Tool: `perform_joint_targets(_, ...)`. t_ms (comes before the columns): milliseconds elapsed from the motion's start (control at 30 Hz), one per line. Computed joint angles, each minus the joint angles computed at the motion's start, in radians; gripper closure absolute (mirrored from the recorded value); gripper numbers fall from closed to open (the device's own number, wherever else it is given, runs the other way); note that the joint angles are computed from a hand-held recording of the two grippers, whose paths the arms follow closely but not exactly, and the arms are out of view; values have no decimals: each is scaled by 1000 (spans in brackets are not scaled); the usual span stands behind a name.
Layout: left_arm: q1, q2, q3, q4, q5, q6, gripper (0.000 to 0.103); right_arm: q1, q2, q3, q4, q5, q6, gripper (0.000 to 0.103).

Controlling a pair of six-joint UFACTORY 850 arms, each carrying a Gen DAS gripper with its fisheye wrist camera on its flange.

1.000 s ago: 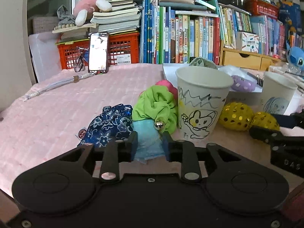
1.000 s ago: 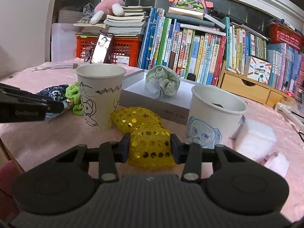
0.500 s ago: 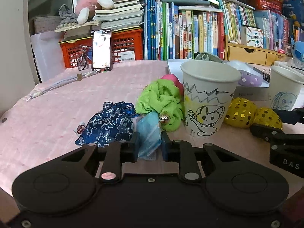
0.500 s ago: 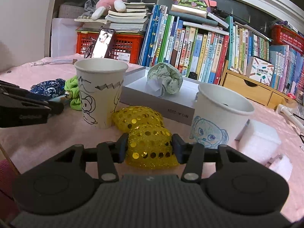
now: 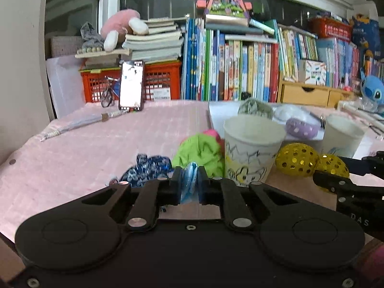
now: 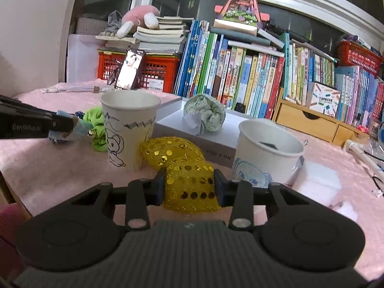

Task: Organize soft objects
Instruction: 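Lift and carry the blue cloth and yellow bow over the white tray with both grippers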

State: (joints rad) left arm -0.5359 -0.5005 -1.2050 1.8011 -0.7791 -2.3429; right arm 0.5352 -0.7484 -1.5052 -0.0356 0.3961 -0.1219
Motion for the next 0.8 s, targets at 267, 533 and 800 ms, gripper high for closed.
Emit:
perform_joint_targets(267, -6, 21, 6, 31, -18, -18, 93, -4, 43, 43, 13, 76, -10, 59)
perform_joint_targets(533, 0, 37, -2, 69, -18, -22, 93, -10, 61, 54, -7, 101, 30, 59)
perform_joint_targets(800, 6, 42, -16, 106, -2, -40, 93, -15, 69, 56, -9, 127, 43, 59)
